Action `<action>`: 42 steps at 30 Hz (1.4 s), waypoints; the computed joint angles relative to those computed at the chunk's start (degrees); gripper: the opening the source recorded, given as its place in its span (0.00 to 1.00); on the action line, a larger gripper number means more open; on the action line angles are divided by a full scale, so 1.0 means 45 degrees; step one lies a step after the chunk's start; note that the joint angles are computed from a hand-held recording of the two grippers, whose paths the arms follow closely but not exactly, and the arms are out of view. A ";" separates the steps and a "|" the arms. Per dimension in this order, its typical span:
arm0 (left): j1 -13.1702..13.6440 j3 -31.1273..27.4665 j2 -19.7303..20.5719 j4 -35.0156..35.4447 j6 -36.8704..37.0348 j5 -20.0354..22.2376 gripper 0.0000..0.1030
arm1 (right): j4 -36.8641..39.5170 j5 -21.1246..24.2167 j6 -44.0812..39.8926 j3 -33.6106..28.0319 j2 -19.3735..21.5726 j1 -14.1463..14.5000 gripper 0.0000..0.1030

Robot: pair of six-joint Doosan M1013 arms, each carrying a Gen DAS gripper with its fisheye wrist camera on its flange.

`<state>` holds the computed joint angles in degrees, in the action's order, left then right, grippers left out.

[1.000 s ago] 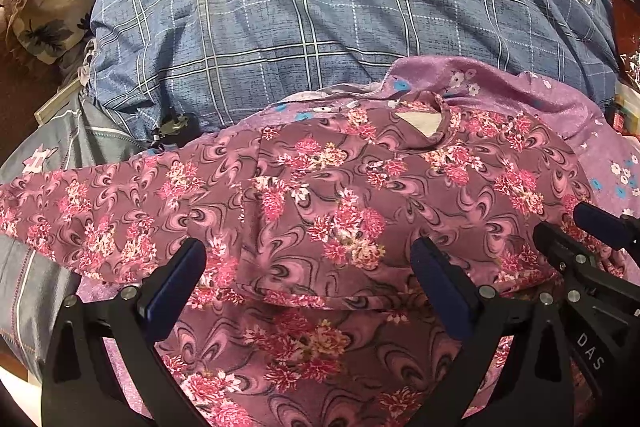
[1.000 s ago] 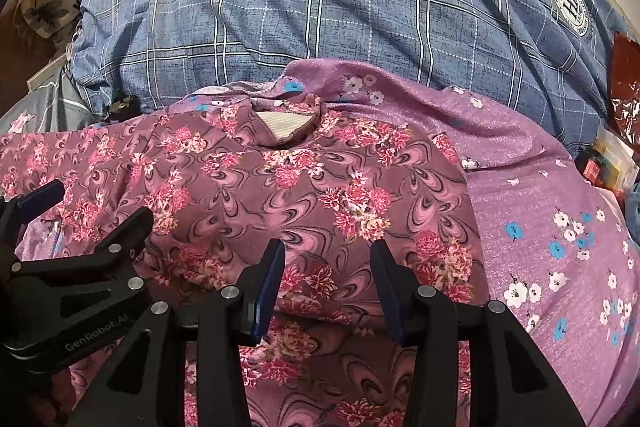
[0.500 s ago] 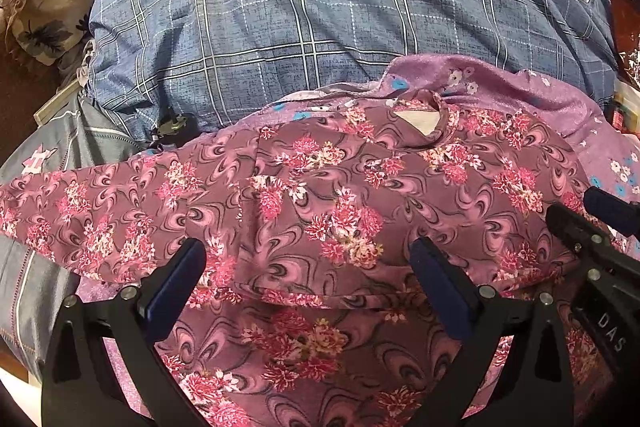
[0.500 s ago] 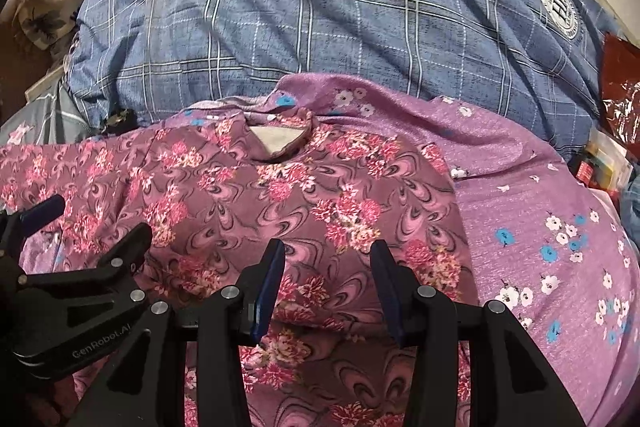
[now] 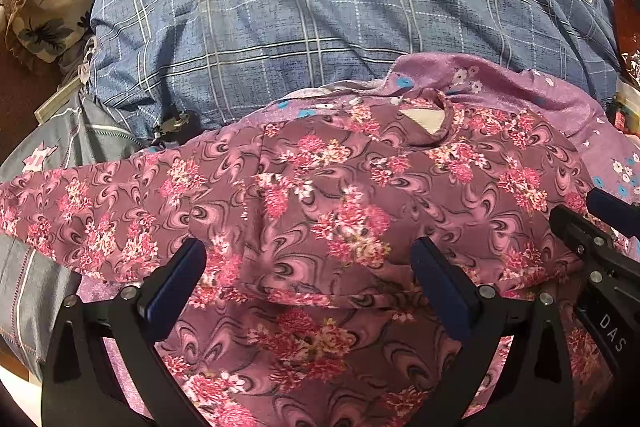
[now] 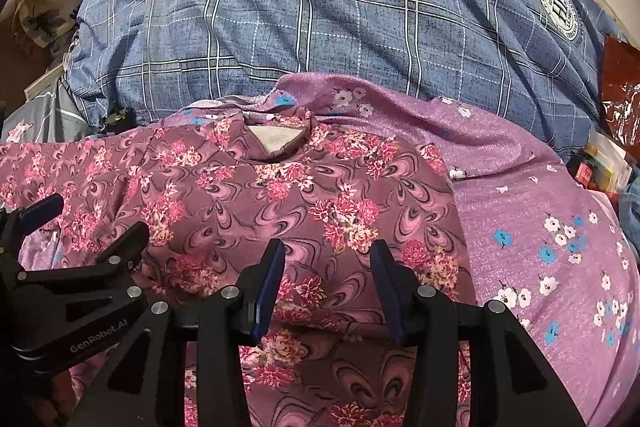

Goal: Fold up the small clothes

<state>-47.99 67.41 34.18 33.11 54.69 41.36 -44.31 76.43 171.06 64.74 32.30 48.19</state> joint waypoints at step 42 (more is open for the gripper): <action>0.5545 0.1019 -0.1183 -0.4913 -0.4999 -0.2379 0.26 | 0.0591 -0.1081 -0.0192 0.0251 0.0096 -0.0293 0.44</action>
